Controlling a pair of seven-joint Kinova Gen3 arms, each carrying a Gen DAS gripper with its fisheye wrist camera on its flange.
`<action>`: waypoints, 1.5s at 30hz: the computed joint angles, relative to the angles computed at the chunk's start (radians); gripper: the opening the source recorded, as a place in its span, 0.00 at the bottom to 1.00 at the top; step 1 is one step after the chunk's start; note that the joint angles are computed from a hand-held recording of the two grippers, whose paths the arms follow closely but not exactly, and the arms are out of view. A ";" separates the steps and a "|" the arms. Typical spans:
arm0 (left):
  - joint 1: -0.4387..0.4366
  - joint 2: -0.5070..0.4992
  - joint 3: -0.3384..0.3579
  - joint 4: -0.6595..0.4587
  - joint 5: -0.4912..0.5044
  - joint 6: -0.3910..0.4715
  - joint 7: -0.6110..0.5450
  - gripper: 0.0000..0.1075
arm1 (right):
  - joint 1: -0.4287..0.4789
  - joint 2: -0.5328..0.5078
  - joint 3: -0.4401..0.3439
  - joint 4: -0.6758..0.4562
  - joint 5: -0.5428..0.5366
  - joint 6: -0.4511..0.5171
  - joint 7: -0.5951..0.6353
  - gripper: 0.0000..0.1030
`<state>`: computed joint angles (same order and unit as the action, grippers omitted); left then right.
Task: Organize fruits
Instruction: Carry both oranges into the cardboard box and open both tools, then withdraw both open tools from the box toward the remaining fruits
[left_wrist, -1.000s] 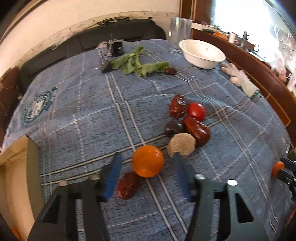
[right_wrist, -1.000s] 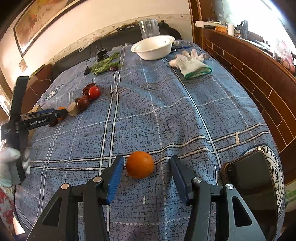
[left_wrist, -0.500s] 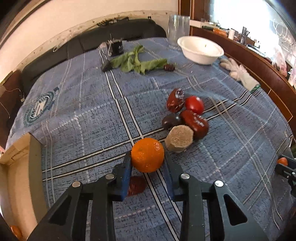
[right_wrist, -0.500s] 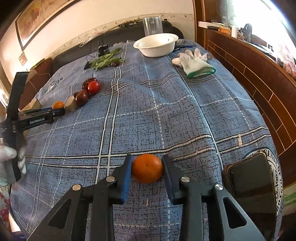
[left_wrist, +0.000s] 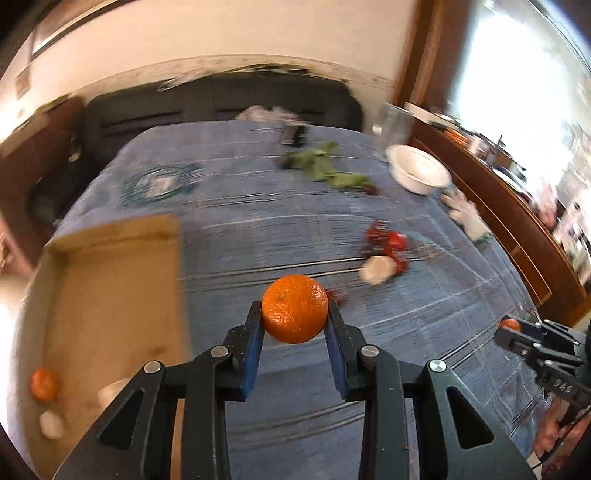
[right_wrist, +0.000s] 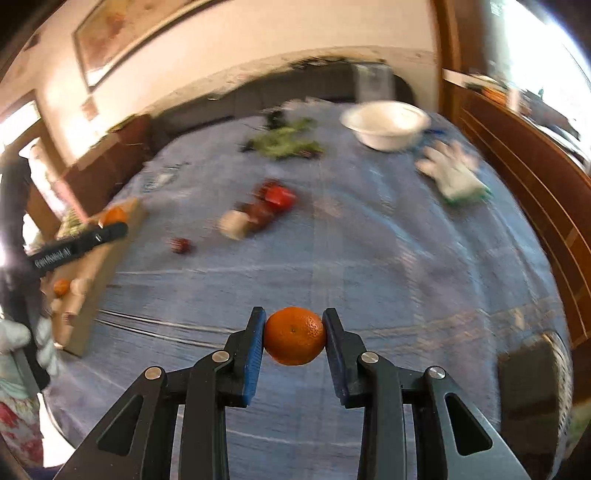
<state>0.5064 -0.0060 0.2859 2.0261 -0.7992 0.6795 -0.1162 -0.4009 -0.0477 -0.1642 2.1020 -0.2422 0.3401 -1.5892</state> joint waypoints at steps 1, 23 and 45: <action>-0.014 -0.024 0.004 0.017 0.012 0.013 0.000 0.29 | -0.020 0.007 -0.008 -0.024 -0.031 0.003 0.034 0.33; -0.386 -0.153 -0.139 0.217 0.289 0.001 -0.307 0.29 | -0.376 0.590 -0.109 -0.730 0.142 0.235 -0.113 0.34; -0.527 -0.361 0.033 0.239 0.377 0.043 -0.297 0.52 | -0.382 0.569 -0.096 -0.706 0.137 0.200 -0.100 0.46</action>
<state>-0.0205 -0.3666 0.3192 2.2655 -0.4223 0.7225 -0.4128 -0.7826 0.5211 -0.2602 1.3956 -0.1050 0.5404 -1.6888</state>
